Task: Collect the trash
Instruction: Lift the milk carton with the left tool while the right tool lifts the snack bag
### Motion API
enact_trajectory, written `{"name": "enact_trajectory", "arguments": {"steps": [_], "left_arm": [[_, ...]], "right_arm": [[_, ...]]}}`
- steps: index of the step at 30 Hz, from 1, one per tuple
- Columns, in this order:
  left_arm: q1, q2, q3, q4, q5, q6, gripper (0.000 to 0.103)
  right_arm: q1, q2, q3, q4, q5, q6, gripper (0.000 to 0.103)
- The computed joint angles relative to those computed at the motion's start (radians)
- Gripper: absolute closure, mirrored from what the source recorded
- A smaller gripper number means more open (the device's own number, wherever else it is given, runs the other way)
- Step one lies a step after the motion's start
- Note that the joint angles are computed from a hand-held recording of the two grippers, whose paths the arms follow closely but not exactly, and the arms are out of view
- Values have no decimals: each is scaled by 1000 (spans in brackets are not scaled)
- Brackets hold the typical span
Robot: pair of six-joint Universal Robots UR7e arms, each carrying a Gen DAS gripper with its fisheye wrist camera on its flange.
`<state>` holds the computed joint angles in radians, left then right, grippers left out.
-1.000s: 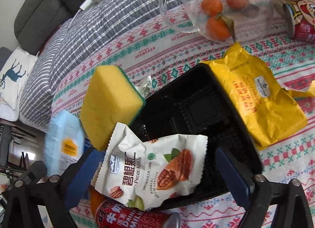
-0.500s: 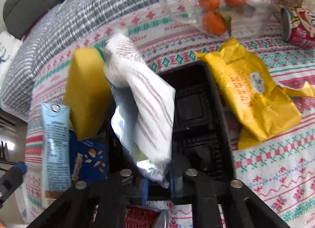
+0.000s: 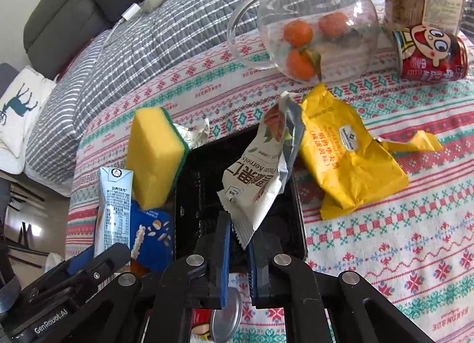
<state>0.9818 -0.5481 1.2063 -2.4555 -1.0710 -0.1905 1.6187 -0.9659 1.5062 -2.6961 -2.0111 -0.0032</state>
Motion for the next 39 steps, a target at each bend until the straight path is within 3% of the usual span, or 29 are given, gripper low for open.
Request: {"name": "enact_trajectory", "arguments": {"steps": [10,13,14,15,16,17,24,32,34,35,36,39], "left_arm": [[-7,-110,115,-73,27,28,44],[2,-146,144,-70,32,14,44],[4,-155,151,-70,34,9,44],[7,-165,159,-70,38,5,44],[8,-169,163,-72,41,2,44],[10,-177,171,-74,46,-2,44],[28,-196,175,-70,65,-23,44],[40,-204,177,-70,95,-28,44],[42,-210,182,-71,99,-30,44],[43,-215,187,-73,100,-32,44],[45,-224,195,-76,101,-34,44],[48,-249,218,-90,107,-33,44]], "right_arm": [[13,-55,51,-37,41,-27,96],[12,-73,74,-65,45,-8,91],[6,-80,82,-73,46,7,82],[2,-82,85,-81,35,24,59],[-3,-85,91,-96,24,42,49],[-10,-85,92,-103,15,62,47],[-45,-36,38,-131,48,122,47],[-48,74,-65,-181,5,32,56],[-52,97,-82,-210,6,-22,66],[-53,102,-86,-213,7,-45,84],[-54,104,-86,-219,10,-65,90],[-41,99,-74,-248,-4,-98,91]]}}
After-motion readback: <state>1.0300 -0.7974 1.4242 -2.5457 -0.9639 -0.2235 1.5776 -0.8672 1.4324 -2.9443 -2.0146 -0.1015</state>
